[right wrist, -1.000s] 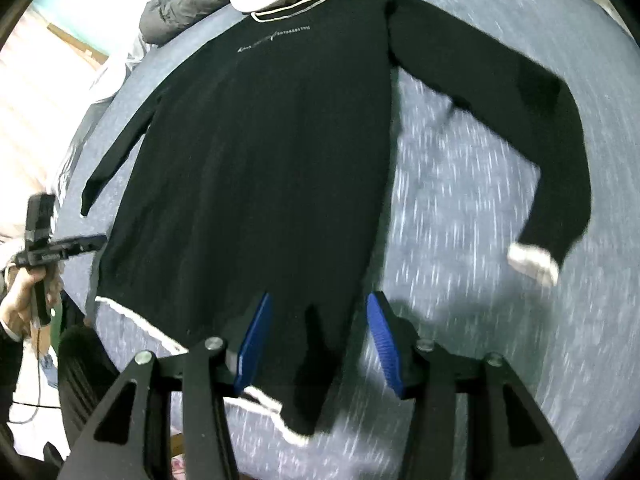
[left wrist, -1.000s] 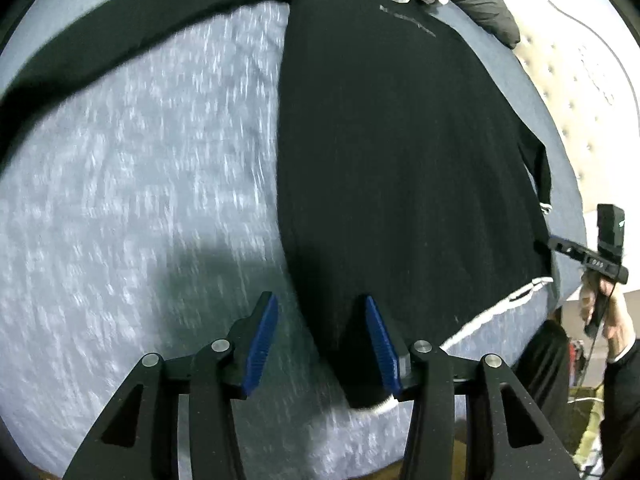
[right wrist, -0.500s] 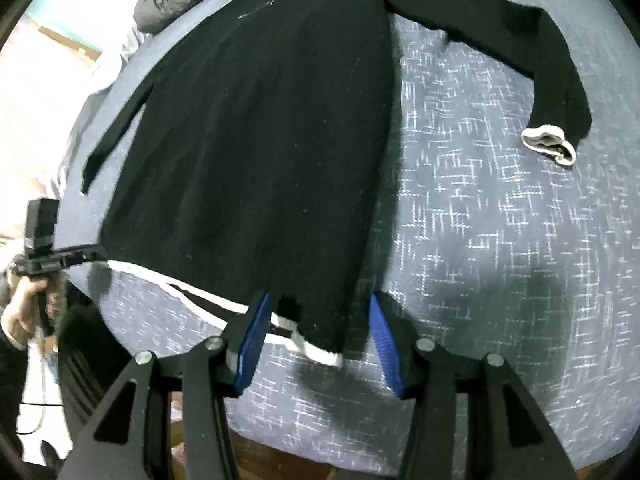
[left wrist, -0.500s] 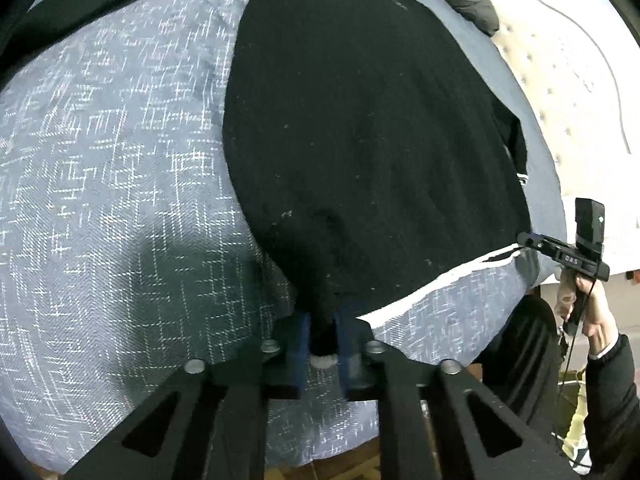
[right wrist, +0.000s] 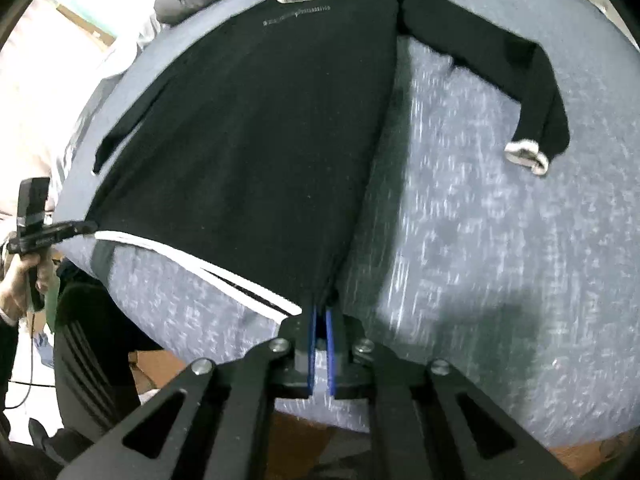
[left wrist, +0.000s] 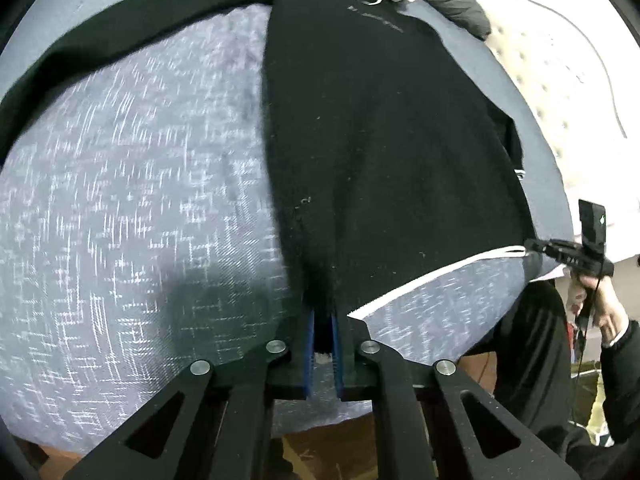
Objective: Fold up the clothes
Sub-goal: 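Grasp the black sweatshirt hem with both tools and pull it straight, then release the hem and grasp the white sleeve cuff with the right tool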
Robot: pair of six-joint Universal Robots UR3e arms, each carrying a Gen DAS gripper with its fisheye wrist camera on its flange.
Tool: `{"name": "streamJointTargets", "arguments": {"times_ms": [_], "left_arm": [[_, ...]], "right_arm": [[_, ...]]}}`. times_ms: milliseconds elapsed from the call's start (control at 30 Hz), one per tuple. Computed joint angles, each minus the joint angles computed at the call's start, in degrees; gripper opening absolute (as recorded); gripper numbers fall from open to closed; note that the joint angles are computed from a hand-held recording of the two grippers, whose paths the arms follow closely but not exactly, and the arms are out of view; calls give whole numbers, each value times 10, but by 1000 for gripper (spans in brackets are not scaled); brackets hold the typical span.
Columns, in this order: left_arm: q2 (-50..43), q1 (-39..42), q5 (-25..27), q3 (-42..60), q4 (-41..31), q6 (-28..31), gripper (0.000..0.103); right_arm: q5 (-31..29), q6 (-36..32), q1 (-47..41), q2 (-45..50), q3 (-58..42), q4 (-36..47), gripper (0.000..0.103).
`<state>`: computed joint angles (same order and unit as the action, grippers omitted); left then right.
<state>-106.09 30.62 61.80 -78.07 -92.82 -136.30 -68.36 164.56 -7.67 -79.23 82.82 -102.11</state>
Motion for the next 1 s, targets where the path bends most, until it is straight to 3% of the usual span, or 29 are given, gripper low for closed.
{"name": "streamJointTargets", "arguments": {"times_ms": [167, 400, 467, 600, 667, 867, 1000], "left_arm": [[-3, -2, 8, -13, 14, 0, 7], [10, -25, 29, -30, 28, -9, 10], [14, -19, 26, -29, 22, -22, 11], [19, -18, 23, -27, 30, -35, 24], [20, -13, 7, -26, 35, -46, 25], [32, -23, -13, -41, 75, -86, 26], [15, -18, -17, -2, 69, -94, 26]], "right_arm": [[-31, 27, 25, 13, 43, -51, 3], [-15, 10, 3, 10, 27, -23, 6], [-12, 6, -16, -1, 20, -12, 20], [2, 15, -76, -20, 7, -21, 29], [3, 38, -105, -18, -10, -40, 41], [-1, 114, -125, 54, -102, -60, 52], [-11, 136, -129, 100, -139, -71, 52]]}}
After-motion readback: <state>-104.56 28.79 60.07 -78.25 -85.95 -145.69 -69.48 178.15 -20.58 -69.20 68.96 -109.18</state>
